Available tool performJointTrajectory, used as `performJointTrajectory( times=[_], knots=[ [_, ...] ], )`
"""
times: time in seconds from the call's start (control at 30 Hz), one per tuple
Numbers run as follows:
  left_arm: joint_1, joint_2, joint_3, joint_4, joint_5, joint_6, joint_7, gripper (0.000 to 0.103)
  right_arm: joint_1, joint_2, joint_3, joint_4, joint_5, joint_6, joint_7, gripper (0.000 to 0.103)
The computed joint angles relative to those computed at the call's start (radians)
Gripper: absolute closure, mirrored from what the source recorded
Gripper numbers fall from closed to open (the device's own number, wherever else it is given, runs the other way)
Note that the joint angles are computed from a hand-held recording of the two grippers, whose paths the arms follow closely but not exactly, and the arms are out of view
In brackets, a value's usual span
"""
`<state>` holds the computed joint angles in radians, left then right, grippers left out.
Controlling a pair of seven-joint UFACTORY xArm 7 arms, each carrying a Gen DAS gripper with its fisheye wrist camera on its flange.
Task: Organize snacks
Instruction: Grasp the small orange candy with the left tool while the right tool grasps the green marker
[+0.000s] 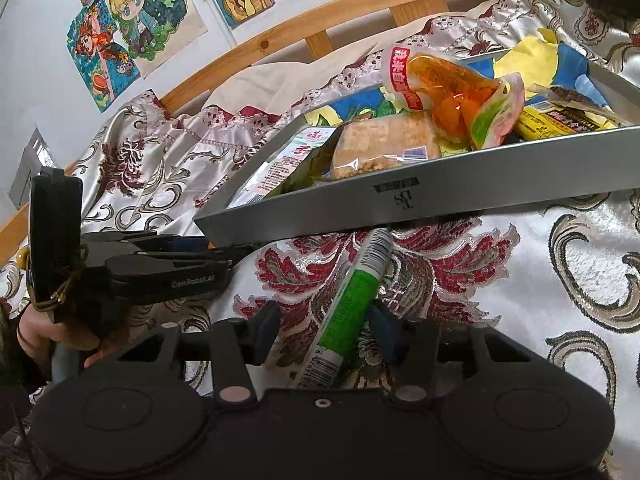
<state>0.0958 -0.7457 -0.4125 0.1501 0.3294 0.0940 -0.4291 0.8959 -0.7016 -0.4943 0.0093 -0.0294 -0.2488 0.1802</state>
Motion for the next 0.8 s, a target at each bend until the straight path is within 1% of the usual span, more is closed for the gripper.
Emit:
performJointTrajectory(
  times=[0.03, 0.13, 0.2, 0.27, 0.3, 0.37, 0.4, 0.43, 0.53, 0.6, 0.73, 0.8],
  knots=[
    [0.0, -0.014, -0.01, -0.002, -0.005, 0.017, -0.015, 0.069, -0.001, -0.002, 0.004, 0.003, 0.001, 0.011, 0.003, 0.063],
    [-0.025, -0.056, -0.013, -0.009, -0.017, 0.068, -0.051, 0.069, -0.011, -0.013, 0.024, 0.01, 0.013, 0.049, 0.003, 0.074],
    [-0.047, -0.083, -0.02, -0.005, -0.021, 0.119, -0.085, 0.069, 0.003, -0.03, 0.01, 0.013, 0.025, 0.073, -0.013, 0.075],
    [-0.084, -0.112, -0.011, 0.0, -0.026, 0.18, -0.115, 0.069, 0.005, -0.051, 0.02, 0.018, 0.048, 0.113, -0.025, 0.076],
    [-0.104, -0.13, -0.004, 0.001, -0.029, 0.214, -0.128, 0.069, -0.001, -0.06, 0.033, 0.023, 0.059, 0.138, -0.031, 0.077],
    [-0.142, -0.173, 0.009, -0.002, -0.03, 0.275, -0.154, 0.069, -0.032, -0.079, 0.085, 0.04, 0.084, 0.214, -0.028, 0.079],
    [-0.168, -0.198, 0.027, -0.007, -0.034, 0.302, -0.158, 0.069, -0.037, -0.095, 0.092, 0.046, 0.099, 0.246, -0.03, 0.081],
    [-0.197, -0.226, 0.043, -0.01, -0.04, 0.339, -0.159, 0.069, -0.034, -0.118, 0.083, 0.053, 0.117, 0.287, -0.036, 0.083],
    [-0.26, -0.299, 0.056, -0.014, -0.054, 0.432, -0.182, 0.069, -0.033, -0.181, 0.062, 0.064, 0.164, 0.388, -0.064, 0.084],
    [-0.3, -0.335, 0.053, -0.016, -0.064, 0.482, -0.202, 0.069, -0.043, -0.217, 0.062, 0.062, 0.186, 0.439, -0.09, 0.084],
    [-0.383, -0.393, 0.027, -0.015, -0.084, 0.57, -0.259, 0.069, -0.075, -0.28, 0.077, 0.054, 0.235, 0.524, -0.122, 0.084],
    [-0.414, -0.402, 0.005, -0.007, -0.092, 0.599, -0.299, 0.069, -0.091, -0.298, 0.091, 0.048, 0.256, 0.545, -0.14, 0.084]
  ],
)
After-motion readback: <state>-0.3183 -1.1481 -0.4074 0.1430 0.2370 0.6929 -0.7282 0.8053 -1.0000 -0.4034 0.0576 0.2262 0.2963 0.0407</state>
